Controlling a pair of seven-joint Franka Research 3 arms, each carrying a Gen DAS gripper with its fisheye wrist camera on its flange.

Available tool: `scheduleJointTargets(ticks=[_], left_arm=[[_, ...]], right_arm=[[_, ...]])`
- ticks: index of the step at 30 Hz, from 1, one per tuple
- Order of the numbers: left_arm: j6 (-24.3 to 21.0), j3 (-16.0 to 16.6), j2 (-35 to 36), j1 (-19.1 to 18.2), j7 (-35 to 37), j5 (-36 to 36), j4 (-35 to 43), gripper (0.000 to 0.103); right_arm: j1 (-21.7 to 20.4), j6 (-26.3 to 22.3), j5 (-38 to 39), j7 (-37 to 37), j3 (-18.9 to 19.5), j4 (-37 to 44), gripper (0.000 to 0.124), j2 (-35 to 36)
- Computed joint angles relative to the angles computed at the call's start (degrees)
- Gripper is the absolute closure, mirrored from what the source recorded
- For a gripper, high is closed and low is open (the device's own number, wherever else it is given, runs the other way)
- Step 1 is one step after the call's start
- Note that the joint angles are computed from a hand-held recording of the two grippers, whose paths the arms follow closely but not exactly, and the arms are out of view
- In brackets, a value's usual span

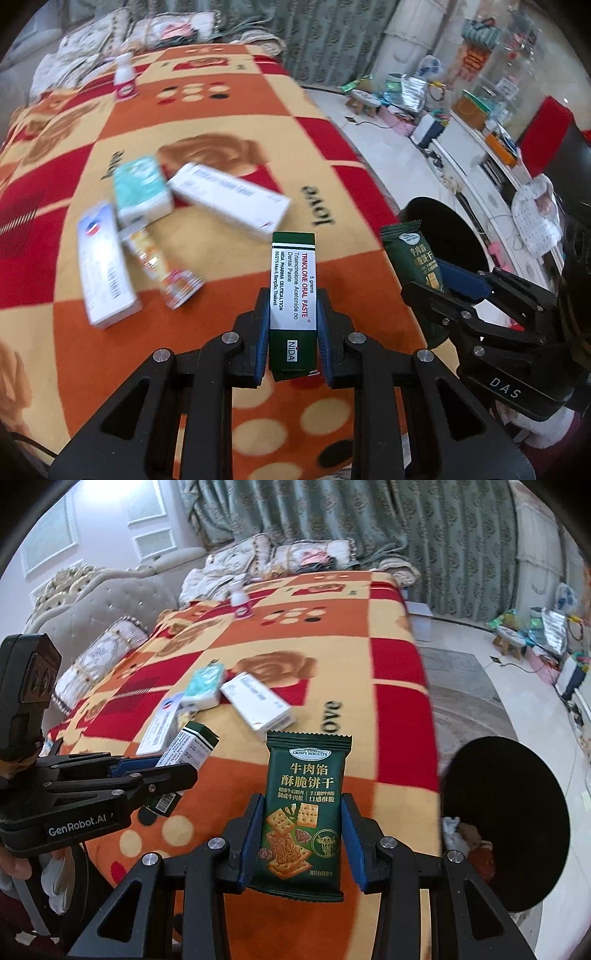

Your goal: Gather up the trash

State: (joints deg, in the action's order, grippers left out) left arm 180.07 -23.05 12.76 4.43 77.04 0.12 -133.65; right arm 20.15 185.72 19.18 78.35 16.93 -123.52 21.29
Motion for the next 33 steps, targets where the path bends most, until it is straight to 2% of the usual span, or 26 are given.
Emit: scheduleJointTargets(ticks=[5, 21, 33], left_arm=[[-1.19, 2.26, 2.18, -3.72, -1.25, 2.59, 3.68, 0.083], [-5.13, -0.12, 10.03, -6.71, 0.05, 3.60, 14.44, 0.083], [-8.24, 0.03, 14.48, -9.82, 0.57, 3.73, 20.99, 0.083]], right_arm=[[-0.82, 1.32, 0.55, 1.03, -0.91, -2.01, 0.085, -1.68], [0.42, 2.72, 0.18, 5.12, -8.18, -6.97, 0.085, -5.13], [-1.67, 2.67, 0.03, 6.19, -9.35, -8.46, 0.085, -5.80]])
